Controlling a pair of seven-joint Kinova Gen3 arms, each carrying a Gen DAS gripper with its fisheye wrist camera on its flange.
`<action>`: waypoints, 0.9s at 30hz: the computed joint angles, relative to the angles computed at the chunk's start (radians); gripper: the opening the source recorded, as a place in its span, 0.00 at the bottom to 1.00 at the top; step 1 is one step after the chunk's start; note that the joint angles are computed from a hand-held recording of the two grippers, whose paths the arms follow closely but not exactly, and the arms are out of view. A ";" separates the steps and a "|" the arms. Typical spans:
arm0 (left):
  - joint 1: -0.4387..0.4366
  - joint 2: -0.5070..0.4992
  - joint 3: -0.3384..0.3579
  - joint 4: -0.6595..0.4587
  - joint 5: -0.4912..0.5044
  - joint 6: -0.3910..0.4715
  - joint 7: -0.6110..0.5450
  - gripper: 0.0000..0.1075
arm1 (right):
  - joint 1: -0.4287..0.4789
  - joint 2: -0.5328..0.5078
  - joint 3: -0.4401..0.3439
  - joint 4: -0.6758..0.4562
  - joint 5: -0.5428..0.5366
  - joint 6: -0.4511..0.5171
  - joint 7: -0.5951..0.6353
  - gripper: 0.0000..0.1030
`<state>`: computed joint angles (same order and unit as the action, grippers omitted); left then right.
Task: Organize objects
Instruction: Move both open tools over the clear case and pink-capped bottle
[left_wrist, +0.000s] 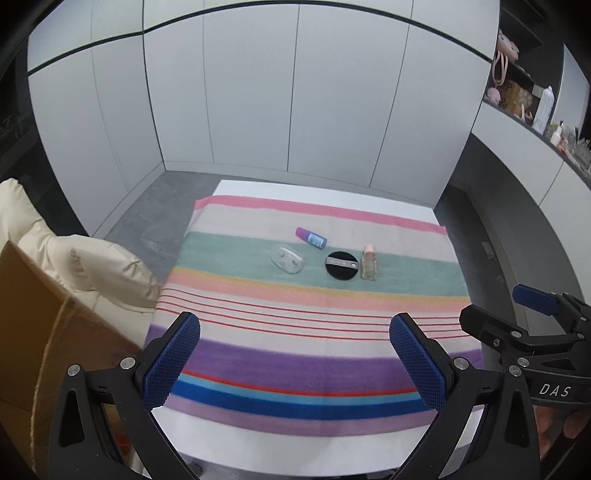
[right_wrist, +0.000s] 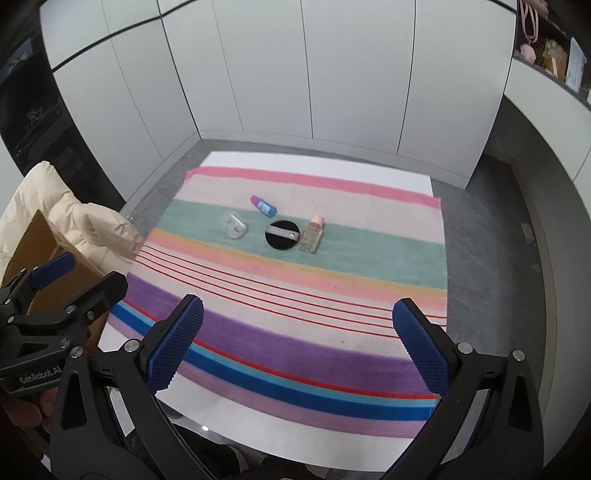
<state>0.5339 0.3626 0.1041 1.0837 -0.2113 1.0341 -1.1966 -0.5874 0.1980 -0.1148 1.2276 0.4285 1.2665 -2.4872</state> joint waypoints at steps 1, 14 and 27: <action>0.000 0.014 0.002 -0.008 0.000 -0.001 -0.006 0.95 | 0.006 0.004 0.003 0.004 -0.003 -0.005 0.004 1.00; -0.019 0.189 -0.021 -0.119 0.053 -0.020 -0.070 0.95 | 0.069 0.132 0.055 0.011 -0.016 -0.079 0.098 1.00; -0.029 0.397 -0.047 -0.262 0.085 -0.006 -0.128 0.90 | 0.167 0.322 0.109 -0.041 -0.149 -0.224 0.197 0.91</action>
<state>0.5051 0.7599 0.0573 0.8213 -0.1262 1.0277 -1.3246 -0.4206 0.5198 -0.0059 1.1870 0.2792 1.0426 -2.2897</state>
